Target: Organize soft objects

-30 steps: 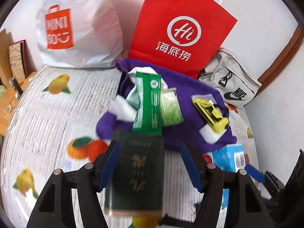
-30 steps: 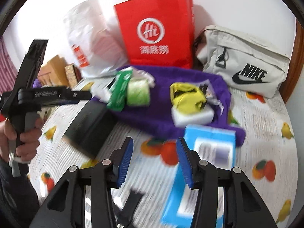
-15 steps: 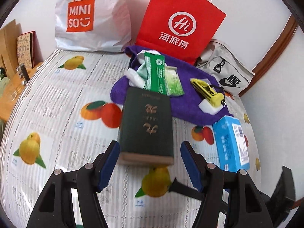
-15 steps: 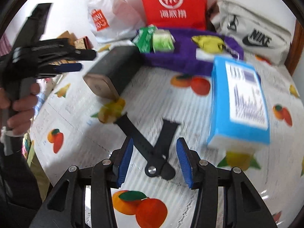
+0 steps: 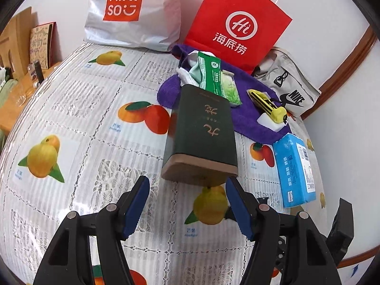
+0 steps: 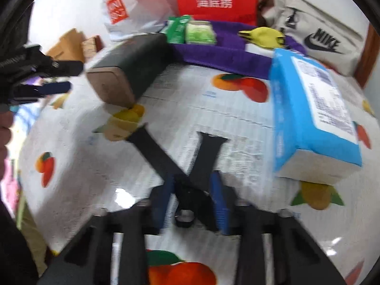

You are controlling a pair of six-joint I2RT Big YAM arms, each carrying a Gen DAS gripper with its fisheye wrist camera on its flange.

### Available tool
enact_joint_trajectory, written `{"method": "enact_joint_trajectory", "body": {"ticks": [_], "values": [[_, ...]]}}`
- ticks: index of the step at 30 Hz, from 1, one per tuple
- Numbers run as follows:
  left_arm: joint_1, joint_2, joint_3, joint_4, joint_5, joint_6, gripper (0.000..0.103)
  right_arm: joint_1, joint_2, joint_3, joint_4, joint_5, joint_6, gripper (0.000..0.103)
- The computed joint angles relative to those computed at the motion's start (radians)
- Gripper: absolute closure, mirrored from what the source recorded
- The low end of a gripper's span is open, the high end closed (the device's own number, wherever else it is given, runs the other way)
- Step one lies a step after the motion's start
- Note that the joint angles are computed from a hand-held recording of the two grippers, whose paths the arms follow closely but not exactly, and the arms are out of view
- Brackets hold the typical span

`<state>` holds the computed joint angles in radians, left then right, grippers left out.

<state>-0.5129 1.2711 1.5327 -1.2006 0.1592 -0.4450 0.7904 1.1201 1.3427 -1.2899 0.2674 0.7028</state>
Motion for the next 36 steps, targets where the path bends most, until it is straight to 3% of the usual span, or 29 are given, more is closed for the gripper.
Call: {"method": "enact_joint_trajectory", "body": {"ticks": [9, 19, 24, 28, 32, 36], "values": [[-0.021, -0.016, -0.021, 0.019, 0.014, -0.004, 0.038, 0.023, -0.046, 0.014, -0.038, 0.028, 0.037, 0.079], [-0.125, -0.008, -0.045, -0.015, -0.035, 0.002, 0.038, 0.080, -0.137, -0.020, -0.084, 0.102, 0.105, 0.079], [-0.182, -0.018, -0.087, 0.000, 0.028, -0.025, 0.038, 0.105, -0.193, -0.049, -0.123, 0.143, 0.141, 0.079], [-0.239, 0.007, -0.085, -0.003, 0.038, -0.035, 0.038, 0.100, -0.243, -0.080, -0.142, 0.155, 0.158, 0.079], [-0.284, 0.037, -0.071, 0.043, 0.030, -0.057, 0.038, 0.083, -0.293, -0.114, -0.141, 0.152, 0.163, 0.079], [-0.314, 0.103, -0.010, 0.050, -0.043, -0.057, 0.036, 0.053, -0.331, -0.143, -0.129, 0.139, 0.149, 0.079]]}}
